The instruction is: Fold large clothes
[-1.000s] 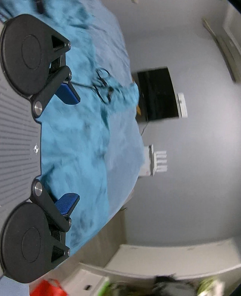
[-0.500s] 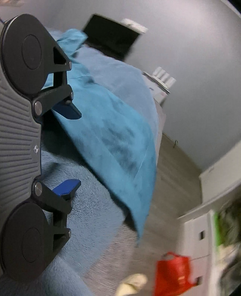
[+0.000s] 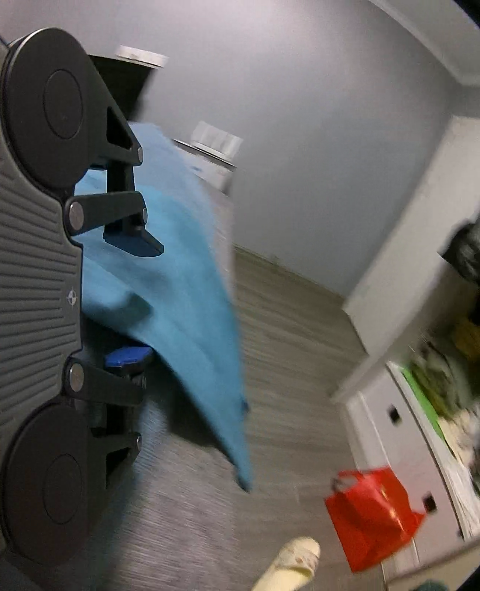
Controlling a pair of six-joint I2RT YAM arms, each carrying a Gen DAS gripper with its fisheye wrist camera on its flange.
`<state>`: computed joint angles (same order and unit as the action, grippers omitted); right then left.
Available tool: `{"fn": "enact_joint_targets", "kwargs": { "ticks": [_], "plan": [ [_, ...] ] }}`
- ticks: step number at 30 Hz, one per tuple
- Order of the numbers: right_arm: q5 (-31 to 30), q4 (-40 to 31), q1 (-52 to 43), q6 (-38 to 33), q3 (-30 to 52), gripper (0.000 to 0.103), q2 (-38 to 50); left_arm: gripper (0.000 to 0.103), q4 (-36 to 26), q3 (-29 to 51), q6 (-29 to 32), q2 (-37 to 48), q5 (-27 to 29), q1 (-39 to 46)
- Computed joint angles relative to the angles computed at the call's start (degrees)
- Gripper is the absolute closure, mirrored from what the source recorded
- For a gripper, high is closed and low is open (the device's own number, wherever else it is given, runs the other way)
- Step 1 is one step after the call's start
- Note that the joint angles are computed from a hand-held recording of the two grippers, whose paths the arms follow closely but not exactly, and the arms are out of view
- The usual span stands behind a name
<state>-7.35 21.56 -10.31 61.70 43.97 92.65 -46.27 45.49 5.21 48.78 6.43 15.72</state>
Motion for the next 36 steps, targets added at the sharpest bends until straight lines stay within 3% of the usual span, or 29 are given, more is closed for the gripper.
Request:
{"fn": "enact_joint_targets", "kwargs": {
  "ticks": [2, 4, 5, 6, 8, 13, 17, 20, 24, 29, 34, 36],
  "plan": [
    [2.9, 0.3, -1.0, 0.2, 1.2, 0.051, 2.9, 0.0, 0.3, -0.2, -0.1, 0.2, -0.2, -0.1],
    [3.5, 1.2, -2.1, 2.4, 2.1, 0.066, 5.9, 0.0, 0.6, -0.2, -0.2, 0.5, -0.7, -0.5],
    [3.5, 1.4, -2.4, 2.7, 2.1, 0.086, 6.2, 0.0, 0.7, -0.1, -0.2, 0.7, -0.9, -0.6],
    [3.8, 2.0, -2.3, 1.7, 1.9, 0.095, 6.4, 0.0, 0.7, -0.2, -0.1, 0.8, -1.1, -0.7],
    [6.8, 0.5, -0.7, -3.4, 2.8, 0.098, 4.5, 0.0, 0.9, -0.1, -0.1, 0.9, -1.1, -0.7],
    [13.4, 0.1, 6.2, -20.0, 4.6, 0.099, -6.4, 0.0, 1.2, -0.5, -0.2, 0.6, -1.4, -1.1],
    [13.1, -1.1, 16.1, -34.0, 11.1, 0.1, -12.7, 0.0, 1.5, -0.9, 0.1, 0.4, -0.9, -0.6],
    [12.6, -2.8, 26.7, -43.5, 17.8, 0.1, -14.1, 0.0, 1.6, -1.0, 0.2, 0.0, -0.6, -0.3],
    [12.2, -8.5, 40.4, -50.5, 26.2, 0.1, -11.4, 0.0, 1.6, -1.5, 0.5, -0.7, -0.2, 0.2],
    [13.2, -13.7, 53.9, -48.7, 29.2, 0.1, -5.5, 0.0, 1.1, -1.9, 0.7, -2.3, 0.8, 1.9],
    [10.4, -19.0, 59.2, -40.3, 27.3, 0.096, 2.0, 0.0, 0.3, -1.5, 1.1, -3.0, 2.9, 5.3],
    [8.4, -19.2, 59.6, -36.8, 23.3, 0.084, 2.1, 0.0, -0.1, -0.9, 1.1, -3.3, 4.3, 7.2]
  ]
}}
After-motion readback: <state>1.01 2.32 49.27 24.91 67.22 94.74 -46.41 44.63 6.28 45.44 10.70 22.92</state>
